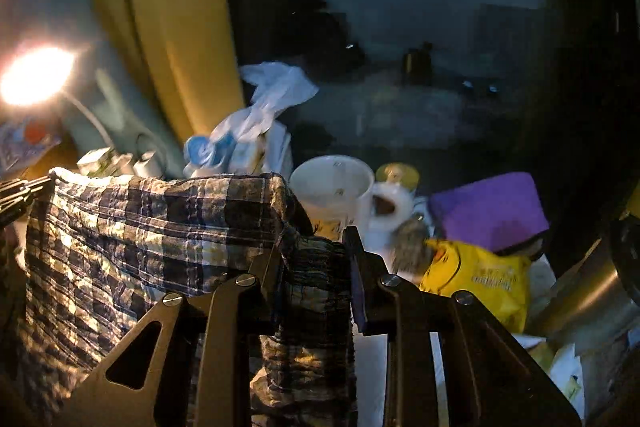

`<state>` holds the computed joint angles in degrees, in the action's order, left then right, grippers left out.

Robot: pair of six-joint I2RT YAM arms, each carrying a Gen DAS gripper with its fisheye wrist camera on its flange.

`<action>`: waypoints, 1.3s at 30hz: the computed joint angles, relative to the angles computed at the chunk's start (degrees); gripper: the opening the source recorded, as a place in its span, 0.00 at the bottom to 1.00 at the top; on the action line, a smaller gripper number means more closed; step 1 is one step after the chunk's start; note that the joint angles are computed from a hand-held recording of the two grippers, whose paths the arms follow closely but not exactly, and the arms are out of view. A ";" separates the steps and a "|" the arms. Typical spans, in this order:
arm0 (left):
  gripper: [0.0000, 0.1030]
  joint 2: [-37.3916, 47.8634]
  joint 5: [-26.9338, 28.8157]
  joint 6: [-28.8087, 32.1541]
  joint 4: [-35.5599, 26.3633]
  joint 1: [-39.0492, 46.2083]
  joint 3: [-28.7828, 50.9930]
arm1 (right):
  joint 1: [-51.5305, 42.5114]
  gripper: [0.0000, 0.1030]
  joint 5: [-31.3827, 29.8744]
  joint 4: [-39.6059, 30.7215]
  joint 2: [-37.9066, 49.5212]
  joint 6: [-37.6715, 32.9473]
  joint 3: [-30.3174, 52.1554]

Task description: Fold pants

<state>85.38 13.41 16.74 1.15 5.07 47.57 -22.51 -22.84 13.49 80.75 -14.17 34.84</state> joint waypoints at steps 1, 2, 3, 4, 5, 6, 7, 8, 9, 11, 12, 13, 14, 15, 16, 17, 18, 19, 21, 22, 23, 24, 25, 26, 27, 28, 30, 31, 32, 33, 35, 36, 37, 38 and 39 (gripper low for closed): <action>0.04 1.07 -0.37 0.23 0.72 -0.01 0.59 | 0.66 0.27 1.34 0.96 2.49 0.39 1.19; 0.05 3.07 -1.62 0.09 2.01 -0.81 1.41 | 1.08 0.27 2.34 1.84 4.23 0.65 1.66; 0.06 6.48 -2.47 0.05 3.40 -1.47 2.93 | 1.54 0.27 3.52 2.25 6.61 0.84 2.83; 0.06 8.31 -3.10 -0.16 3.88 -1.75 3.70 | 1.94 0.27 4.50 2.70 9.34 1.08 4.03; 0.06 11.05 -4.25 -0.83 3.42 -2.17 5.47 | 2.34 0.27 5.73 3.29 11.84 1.37 4.90; 0.06 14.31 -5.27 -2.06 1.54 -2.03 8.22 | 2.57 0.27 7.20 3.73 14.42 1.67 5.92; 0.08 15.59 -4.84 -2.98 0.09 -1.71 9.69 | 2.44 0.27 7.91 4.07 16.36 1.89 6.47; 0.10 17.23 -2.50 -4.59 -1.76 -0.17 11.49 | 2.33 0.27 8.50 4.49 17.83 2.21 6.85; 0.11 17.60 -1.94 -5.29 -1.99 0.69 11.88 | 2.22 0.27 9.36 4.62 19.34 2.54 7.60; 0.13 17.05 -2.22 -5.67 -2.21 2.18 11.81 | 2.06 0.28 10.38 4.11 21.44 2.07 8.77; 0.14 16.25 -0.96 -5.45 -3.39 3.38 11.78 | 1.89 0.32 10.02 3.08 22.19 1.51 9.62; 0.15 15.23 0.35 -5.10 -4.25 4.37 11.15 | 1.80 0.36 10.06 2.24 22.42 1.25 10.11; 0.16 14.00 1.55 -4.41 -5.47 5.39 10.66 | 1.61 0.51 10.01 2.28 21.90 1.10 9.74; 0.18 11.96 2.79 -3.00 -7.25 6.57 9.64 | 1.40 0.68 9.69 2.87 21.06 0.89 9.07; 0.19 10.38 3.62 -2.11 -8.10 7.40 8.39 | 1.09 0.72 9.17 3.73 19.41 0.35 7.62; 0.23 7.95 4.89 -1.13 -9.22 8.58 6.32 | 0.68 0.73 8.43 4.11 17.09 -0.37 5.80; 0.30 5.34 6.66 -0.43 -10.47 10.00 4.14 | 0.05 0.73 7.28 3.76 14.80 -1.02 4.28; 0.35 2.34 8.27 0.00 -11.16 11.10 1.05 | -0.96 0.73 5.46 2.83 12.32 -1.83 2.74; 0.44 -2.18 13.14 2.98 -15.08 15.44 -2.86 | -3.45 0.73 1.04 -0.30 6.86 -4.80 -0.64; 0.46 -4.87 15.12 4.82 -17.34 17.78 -5.03 | -4.68 0.73 -0.85 -1.64 4.41 -6.62 -2.47; 0.52 -7.04 16.74 6.29 -18.91 19.81 -7.28 | -5.54 0.73 -2.18 -2.90 1.75 -8.42 -4.61; 0.60 -9.86 18.56 8.94 -21.73 22.62 -9.98 | -6.57 0.73 -3.46 -4.88 -0.72 -10.62 -6.26; 0.63 -11.31 19.33 10.26 -22.99 23.94 -11.52 | -8.37 0.73 -5.23 -7.40 -3.14 -14.31 -8.39; 0.66 -13.29 20.07 11.55 -24.18 25.21 -13.96 | -9.91 0.73 -6.48 -9.38 -4.37 -17.35 -9.59; 0.67 -15.43 20.91 13.84 -26.59 27.21 -16.17 | -11.88 0.73 -7.73 -11.11 -5.34 -20.54 -10.79; 0.68 -17.52 21.22 16.10 -28.87 29.11 -18.37 | -14.66 0.73 -9.19 -13.45 -6.34 -24.75 -12.21; 0.68 -20.37 21.94 21.25 -32.35 32.85 -21.78 | -18.68 0.73 -11.30 -17.51 -7.76 -30.16 -13.82; 0.68 -21.65 22.34 23.22 -33.63 34.59 -23.32 | -22.29 0.73 -13.44 -20.16 -7.51 -34.18 -14.20; 0.68 -22.31 22.98 25.78 -35.35 36.89 -24.01 | -25.00 0.73 -14.82 -22.40 -7.58 -37.11 -14.52; 0.68 -23.05 23.84 28.42 -36.91 39.26 -25.38 | -27.65 0.73 -15.87 -24.73 -7.64 -40.05 -14.77; 0.68 -23.18 24.99 31.69 -37.94 41.76 -27.00 | -34.94 0.73 -19.75 -27.62 -6.45 -46.65 -15.07; 0.68 -23.41 25.97 33.55 -38.69 43.09 -27.60 | -38.61 0.72 -22.14 -30.08 -5.59 -50.07 -14.78; 0.68 -23.56 27.34 35.37 -39.33 44.17 -28.28 | -41.66 0.72 -24.02 -33.58 -3.55 -53.75 -13.53; 0.68 -22.96 27.99 36.58 -39.67 44.80 -28.26 | -43.97 0.72 -25.15 -37.39 -1.17 -57.53 -12.24; 0.68 -22.95 28.33 36.30 -39.38 44.07 -28.80 | -44.84 0.72 -25.45 -38.51 0.62 -59.82 -12.07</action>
<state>62.42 41.74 53.04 -38.23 49.14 18.77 -67.35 -48.29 -25.02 81.37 -73.99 22.77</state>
